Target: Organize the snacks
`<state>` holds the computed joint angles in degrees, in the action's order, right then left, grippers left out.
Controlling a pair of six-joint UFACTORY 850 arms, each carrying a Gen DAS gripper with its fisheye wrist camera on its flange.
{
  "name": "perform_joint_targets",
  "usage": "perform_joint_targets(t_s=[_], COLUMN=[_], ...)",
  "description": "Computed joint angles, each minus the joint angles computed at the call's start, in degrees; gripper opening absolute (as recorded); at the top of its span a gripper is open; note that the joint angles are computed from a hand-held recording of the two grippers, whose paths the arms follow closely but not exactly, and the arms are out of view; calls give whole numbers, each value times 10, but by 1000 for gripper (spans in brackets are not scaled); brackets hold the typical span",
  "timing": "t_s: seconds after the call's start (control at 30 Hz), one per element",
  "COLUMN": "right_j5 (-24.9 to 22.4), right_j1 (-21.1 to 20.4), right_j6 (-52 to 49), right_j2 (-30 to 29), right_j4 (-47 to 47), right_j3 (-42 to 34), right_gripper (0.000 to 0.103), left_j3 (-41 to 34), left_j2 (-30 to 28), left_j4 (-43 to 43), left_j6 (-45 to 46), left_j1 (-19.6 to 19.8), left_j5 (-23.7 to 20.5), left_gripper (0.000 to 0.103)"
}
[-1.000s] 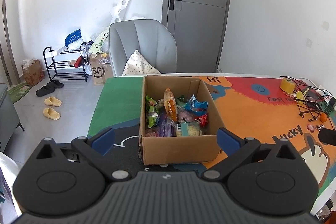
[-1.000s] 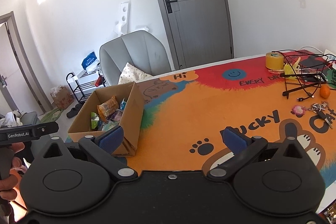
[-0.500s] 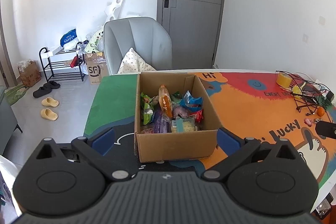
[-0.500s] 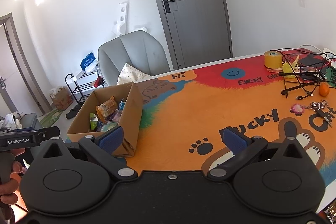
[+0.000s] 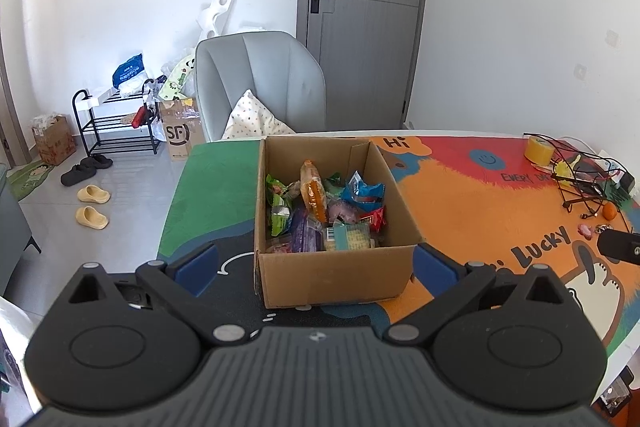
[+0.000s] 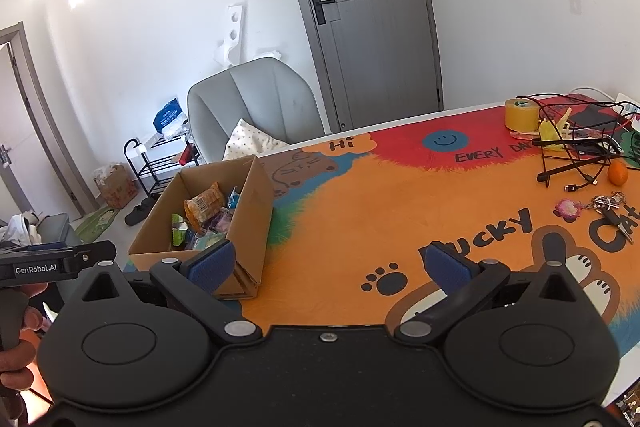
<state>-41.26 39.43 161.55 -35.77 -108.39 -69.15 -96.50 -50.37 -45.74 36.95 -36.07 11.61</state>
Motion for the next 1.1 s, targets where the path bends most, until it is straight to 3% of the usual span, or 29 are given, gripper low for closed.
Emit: perform_joint_targets(t_s=[0.53,1.1], right_j5=[-1,1], right_j1=[0,0], right_j6=[-3,-11], right_j2=[-1,-2], right_j4=[4,11], right_j3=[-2,-5], right_gripper=[103,103], left_j3=[-10,-8], left_j2=[-6,-7], left_j4=[-17,33], left_j6=[14,-31], left_j1=[0,1], left_j5=[-7,-9], left_gripper=[103,103])
